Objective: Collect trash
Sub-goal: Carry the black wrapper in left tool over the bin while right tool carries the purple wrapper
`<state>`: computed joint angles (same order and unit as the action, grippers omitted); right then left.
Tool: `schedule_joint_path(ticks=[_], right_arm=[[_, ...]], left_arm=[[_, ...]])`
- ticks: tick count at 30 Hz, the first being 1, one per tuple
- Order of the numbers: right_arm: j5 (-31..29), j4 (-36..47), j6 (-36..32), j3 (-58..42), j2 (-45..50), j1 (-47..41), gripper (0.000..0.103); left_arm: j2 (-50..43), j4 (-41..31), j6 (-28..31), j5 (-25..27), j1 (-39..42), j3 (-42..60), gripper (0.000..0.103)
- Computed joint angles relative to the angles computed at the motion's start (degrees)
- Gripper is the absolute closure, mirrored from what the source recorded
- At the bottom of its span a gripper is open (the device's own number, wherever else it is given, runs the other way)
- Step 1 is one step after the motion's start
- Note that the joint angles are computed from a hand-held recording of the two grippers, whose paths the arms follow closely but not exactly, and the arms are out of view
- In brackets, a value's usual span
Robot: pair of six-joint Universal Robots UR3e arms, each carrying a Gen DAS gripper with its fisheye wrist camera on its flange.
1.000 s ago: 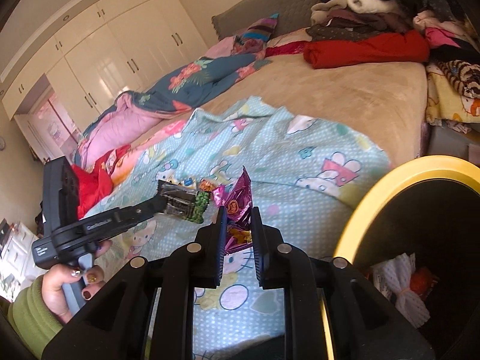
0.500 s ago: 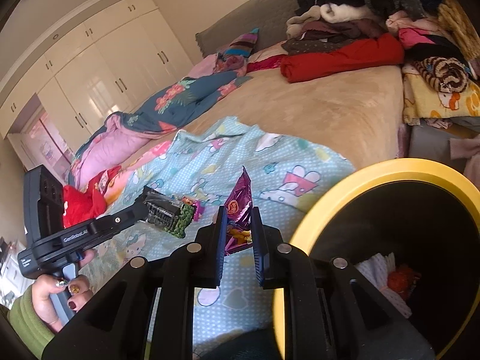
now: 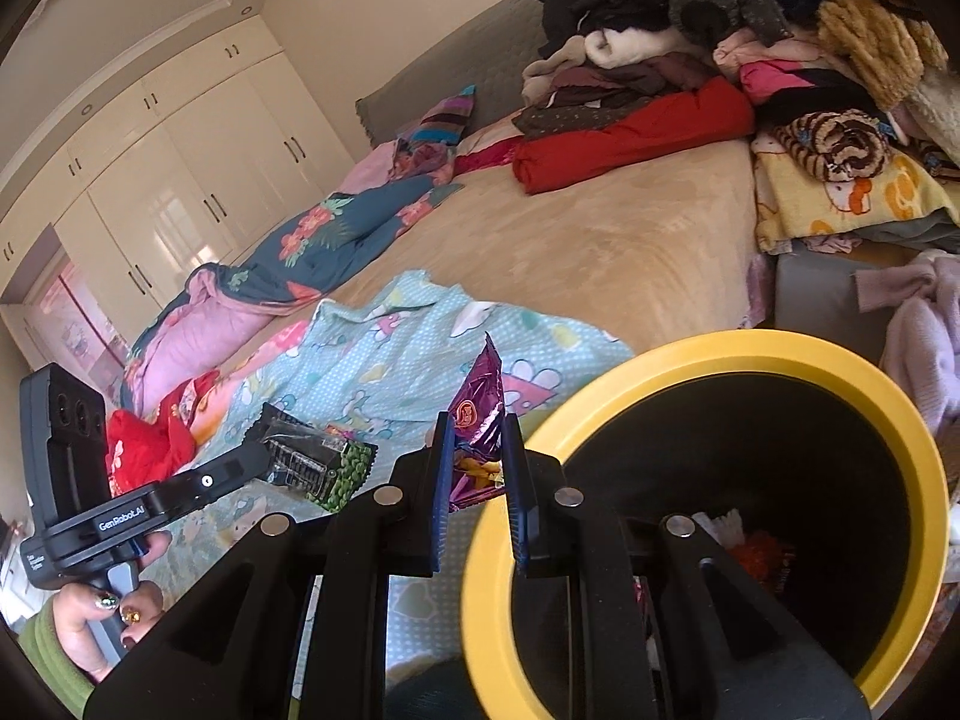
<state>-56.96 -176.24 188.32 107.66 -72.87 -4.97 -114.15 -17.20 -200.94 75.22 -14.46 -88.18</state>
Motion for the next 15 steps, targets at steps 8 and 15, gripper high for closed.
schedule_joint_path(ticks=[8, 15], right_arm=[[0.4, -0.6, -1.0, 3.2, -2.5, -3.0, 0.087], [1.2, -1.0, -1.8, 6.4, -5.1, -6.4, 0.087]], left_arm=[[-2.0, -2.3, 0.7, 0.4, -2.4, 4.4, 0.097], [-3.4, -4.1, 1.4, 0.6, -4.1, 7.6, 0.097]])
